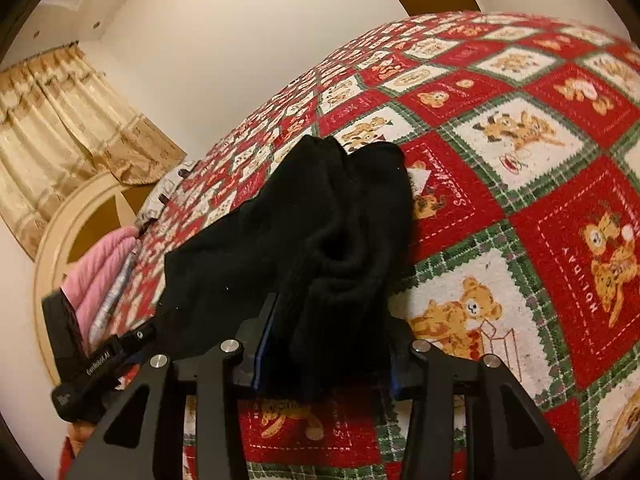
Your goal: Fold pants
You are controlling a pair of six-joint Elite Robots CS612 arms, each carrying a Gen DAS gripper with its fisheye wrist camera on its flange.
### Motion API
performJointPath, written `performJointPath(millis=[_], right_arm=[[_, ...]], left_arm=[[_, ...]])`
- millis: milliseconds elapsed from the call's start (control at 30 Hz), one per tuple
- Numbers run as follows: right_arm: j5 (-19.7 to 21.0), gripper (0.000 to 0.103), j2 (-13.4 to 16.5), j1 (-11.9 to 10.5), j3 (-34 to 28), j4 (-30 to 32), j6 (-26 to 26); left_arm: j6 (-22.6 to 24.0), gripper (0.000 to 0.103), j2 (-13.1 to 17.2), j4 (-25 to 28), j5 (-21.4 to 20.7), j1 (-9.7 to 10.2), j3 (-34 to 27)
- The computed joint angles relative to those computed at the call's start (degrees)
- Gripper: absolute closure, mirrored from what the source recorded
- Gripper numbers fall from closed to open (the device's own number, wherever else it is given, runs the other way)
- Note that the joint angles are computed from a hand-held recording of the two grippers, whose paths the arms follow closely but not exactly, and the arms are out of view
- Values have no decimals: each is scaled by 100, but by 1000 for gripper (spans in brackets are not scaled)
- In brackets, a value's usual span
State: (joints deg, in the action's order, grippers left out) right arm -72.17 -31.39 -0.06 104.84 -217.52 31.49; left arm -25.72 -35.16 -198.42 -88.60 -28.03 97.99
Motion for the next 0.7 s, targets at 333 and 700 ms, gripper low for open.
performJointPath(millis=[333, 700], right_arm=[[501, 58, 158, -142, -59, -333, 424], [531, 58, 176, -141, -66, -388, 502]], left_arm=[[-882, 2, 198, -596, -1829, 362, -136], [-270, 25, -87, 136, -709, 53, 84]])
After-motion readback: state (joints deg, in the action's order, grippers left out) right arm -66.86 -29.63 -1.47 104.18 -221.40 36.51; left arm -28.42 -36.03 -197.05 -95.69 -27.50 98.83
